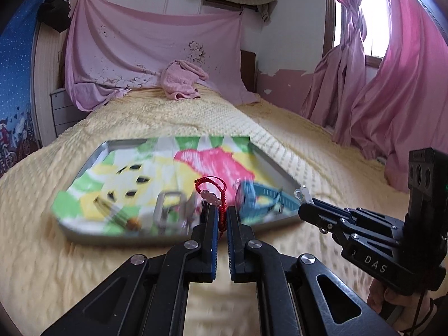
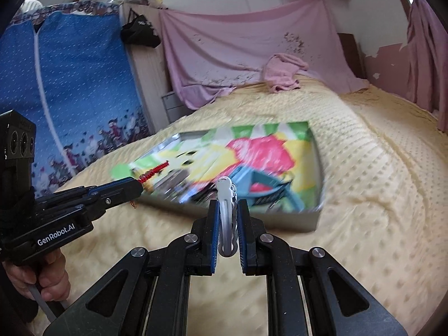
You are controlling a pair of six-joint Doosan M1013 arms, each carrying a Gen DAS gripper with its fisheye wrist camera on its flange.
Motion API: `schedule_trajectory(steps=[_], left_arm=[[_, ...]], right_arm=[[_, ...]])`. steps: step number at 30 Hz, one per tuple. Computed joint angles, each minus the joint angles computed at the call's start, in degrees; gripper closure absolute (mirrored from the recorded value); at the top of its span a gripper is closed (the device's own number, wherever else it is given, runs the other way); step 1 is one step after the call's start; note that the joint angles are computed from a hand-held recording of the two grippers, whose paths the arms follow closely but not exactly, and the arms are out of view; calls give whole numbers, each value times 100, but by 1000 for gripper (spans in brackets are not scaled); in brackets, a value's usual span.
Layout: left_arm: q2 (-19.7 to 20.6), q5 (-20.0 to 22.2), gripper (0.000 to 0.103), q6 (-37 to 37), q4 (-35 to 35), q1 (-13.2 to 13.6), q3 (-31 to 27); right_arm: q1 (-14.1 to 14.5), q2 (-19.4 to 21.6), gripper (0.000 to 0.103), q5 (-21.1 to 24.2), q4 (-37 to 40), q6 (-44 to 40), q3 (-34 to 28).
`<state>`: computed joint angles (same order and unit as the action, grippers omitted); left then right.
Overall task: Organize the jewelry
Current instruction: 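Carry the red bracelet and white hair clip over the tray with both tools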
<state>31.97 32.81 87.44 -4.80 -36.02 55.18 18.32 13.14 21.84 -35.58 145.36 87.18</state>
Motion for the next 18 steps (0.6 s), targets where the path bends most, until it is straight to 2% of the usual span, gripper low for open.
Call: schedule_trajectory(steps=[4, 9, 18], left_arm=[[330, 179, 97, -26, -83, -13, -527], [686, 690, 97, -151, 95, -50, -1068], [860, 1008, 97, -308, 205, -68, -1247]], right_arm=[[-138, 133, 92, 137, -172, 58, -208], [-287, 367, 92, 465, 50, -173, -508], [-472, 628, 92, 681, 836, -730, -807]])
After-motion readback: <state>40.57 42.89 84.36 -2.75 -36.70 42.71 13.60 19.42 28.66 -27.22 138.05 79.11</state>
